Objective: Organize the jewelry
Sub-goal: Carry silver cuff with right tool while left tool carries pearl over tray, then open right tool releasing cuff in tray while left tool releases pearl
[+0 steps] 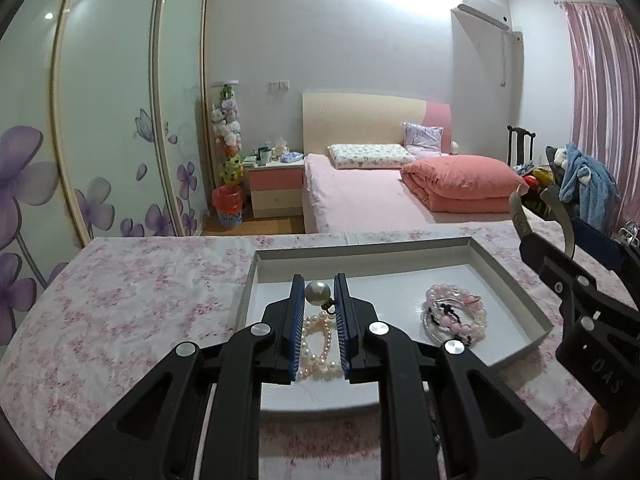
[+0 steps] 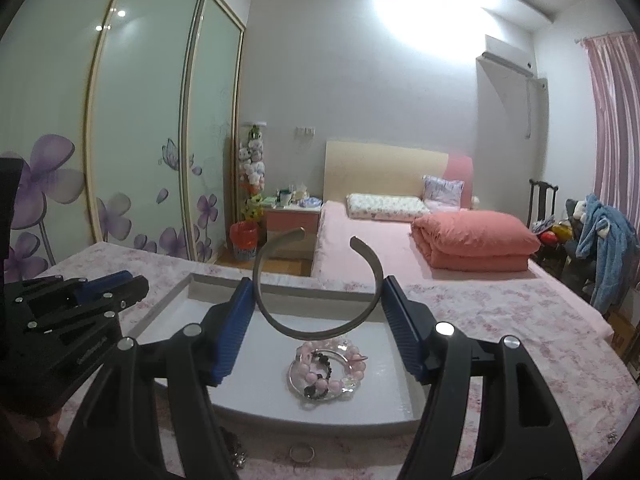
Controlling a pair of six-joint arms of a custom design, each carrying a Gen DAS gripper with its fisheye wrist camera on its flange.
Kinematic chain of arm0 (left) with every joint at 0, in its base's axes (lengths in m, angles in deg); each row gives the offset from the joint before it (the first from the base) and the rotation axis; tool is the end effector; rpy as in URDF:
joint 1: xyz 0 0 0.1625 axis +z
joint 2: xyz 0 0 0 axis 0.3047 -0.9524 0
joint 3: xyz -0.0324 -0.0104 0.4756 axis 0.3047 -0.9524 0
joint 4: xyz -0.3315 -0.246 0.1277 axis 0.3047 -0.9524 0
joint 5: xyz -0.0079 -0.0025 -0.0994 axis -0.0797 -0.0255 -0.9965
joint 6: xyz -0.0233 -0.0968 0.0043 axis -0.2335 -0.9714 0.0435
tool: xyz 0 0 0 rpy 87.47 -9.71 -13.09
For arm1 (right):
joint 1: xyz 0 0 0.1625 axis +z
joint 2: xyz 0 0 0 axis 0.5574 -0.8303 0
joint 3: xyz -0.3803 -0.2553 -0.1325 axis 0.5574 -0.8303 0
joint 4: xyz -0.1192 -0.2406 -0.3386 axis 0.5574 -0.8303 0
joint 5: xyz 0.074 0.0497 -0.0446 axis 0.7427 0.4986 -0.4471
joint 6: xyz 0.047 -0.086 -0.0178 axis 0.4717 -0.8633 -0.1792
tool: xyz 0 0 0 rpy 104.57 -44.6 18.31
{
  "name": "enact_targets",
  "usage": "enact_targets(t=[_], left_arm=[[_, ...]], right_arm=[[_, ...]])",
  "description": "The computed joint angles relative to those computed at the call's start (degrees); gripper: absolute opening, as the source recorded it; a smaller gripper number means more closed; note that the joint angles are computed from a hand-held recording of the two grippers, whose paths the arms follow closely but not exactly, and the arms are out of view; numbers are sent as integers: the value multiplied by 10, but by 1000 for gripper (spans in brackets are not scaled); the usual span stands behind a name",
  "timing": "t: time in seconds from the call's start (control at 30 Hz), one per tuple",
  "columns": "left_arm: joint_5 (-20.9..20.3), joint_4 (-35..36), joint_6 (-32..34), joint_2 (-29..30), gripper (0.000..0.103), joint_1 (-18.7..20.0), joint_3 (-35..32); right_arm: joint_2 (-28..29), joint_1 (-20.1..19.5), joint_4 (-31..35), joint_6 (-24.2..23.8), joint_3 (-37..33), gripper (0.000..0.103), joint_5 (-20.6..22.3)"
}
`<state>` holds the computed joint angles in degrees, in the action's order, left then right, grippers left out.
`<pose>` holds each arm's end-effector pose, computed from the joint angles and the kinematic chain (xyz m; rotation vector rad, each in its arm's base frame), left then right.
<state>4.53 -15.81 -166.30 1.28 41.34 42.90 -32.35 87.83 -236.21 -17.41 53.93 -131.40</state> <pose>-0.0360 -0.4767 0.3417 0.3758 1.9842 -1.2823 0.4253 -0.5292 -0.0592 0.9515 -2.1054 1.3322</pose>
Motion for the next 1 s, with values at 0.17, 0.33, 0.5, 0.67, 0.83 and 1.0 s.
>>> enact_targets(t=[0.17, 0.33, 0.5, 0.67, 0.83, 1.0], left_arm=[[18, 23, -12, 37, 16, 27, -33], [32, 68, -43, 71, 16, 53, -67], [35, 112, -75, 100, 16, 66, -93], [41, 139, -101, 112, 33, 75, -106], [41, 118, -93, 89, 41, 70, -94], [30, 105, -94, 55, 41, 58, -79]], right_arm=[[7, -17, 59, 20, -25, 63, -4], [8, -35, 162, 74, -54, 63, -10], [8, -49, 245, 119, -72, 63, -16], [9, -57, 297, 146, -77, 65, -17], [1, -57, 282, 149, -66, 65, -14], [-15, -50, 250, 149, -43, 65, -12]])
